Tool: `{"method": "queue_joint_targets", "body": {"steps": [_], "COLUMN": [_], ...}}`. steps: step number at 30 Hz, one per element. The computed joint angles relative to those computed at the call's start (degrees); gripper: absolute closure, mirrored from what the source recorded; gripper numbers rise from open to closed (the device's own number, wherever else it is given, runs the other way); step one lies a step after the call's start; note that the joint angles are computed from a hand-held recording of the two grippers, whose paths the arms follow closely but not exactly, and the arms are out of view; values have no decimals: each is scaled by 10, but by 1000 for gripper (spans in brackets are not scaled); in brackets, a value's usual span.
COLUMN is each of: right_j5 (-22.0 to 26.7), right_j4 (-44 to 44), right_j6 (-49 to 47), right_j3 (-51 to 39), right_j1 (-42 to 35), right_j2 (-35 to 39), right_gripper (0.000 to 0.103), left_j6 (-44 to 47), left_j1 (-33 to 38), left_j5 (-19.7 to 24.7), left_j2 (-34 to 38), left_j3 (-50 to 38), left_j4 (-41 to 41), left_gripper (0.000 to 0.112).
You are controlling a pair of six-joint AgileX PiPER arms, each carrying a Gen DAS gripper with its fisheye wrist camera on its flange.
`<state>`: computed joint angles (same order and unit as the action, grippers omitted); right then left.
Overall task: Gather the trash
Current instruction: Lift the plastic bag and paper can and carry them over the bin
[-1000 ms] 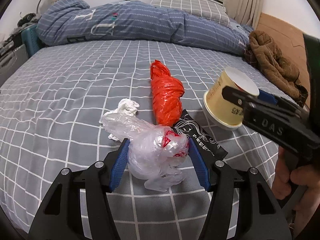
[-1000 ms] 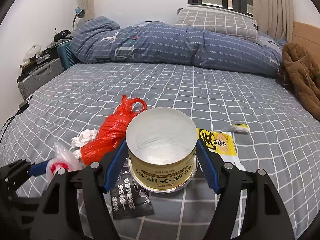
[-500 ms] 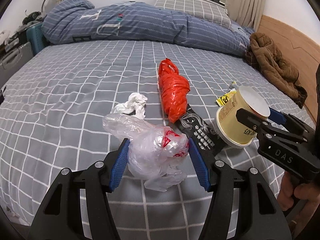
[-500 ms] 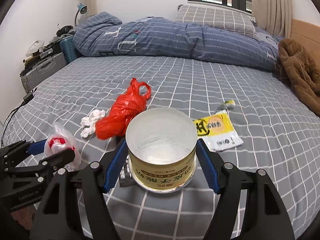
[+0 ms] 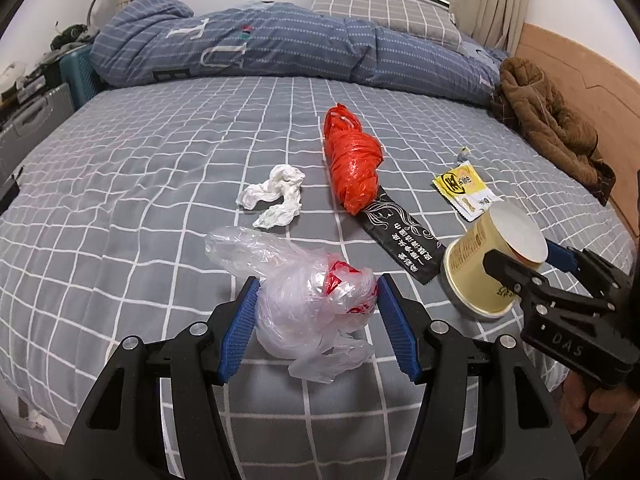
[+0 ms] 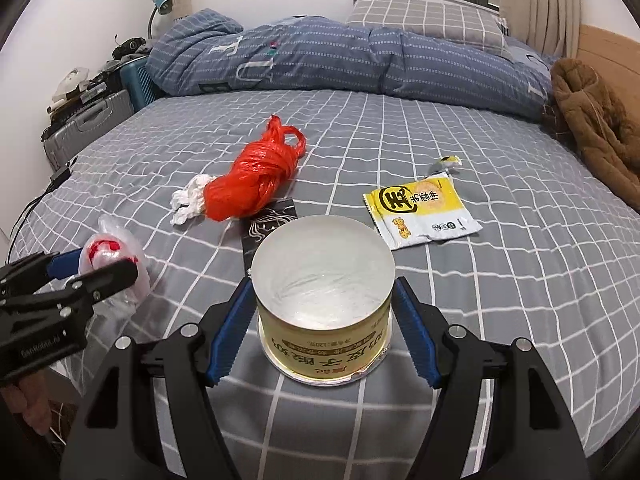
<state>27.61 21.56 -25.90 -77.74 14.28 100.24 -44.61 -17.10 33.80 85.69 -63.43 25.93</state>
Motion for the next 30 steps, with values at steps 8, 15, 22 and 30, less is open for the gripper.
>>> {"method": "queue_joint_targets", "body": {"steps": [8,15,22,30], "right_j5": [-19,-20,-14,-3], "right_j4": [-6,-17,-4,10], "right_j6": [8,24,17,6], "right_j3": [63,113,154,187], "right_j1": [4,1,-6,-16], "right_j2": [-68,-117,-162,-201], "right_gripper": [36,36,36,36], "left_j6": [-27,-59,-97,-140], "left_j1": [-23,-59,-100,-142], "left_j5": [15,36,56,85], "left_j2": [-30,-51,-73,-103], "left_j3": [19,35,55,84], "left_j4": [18,37,61,78], "left_gripper": [54,54,54,54]}}
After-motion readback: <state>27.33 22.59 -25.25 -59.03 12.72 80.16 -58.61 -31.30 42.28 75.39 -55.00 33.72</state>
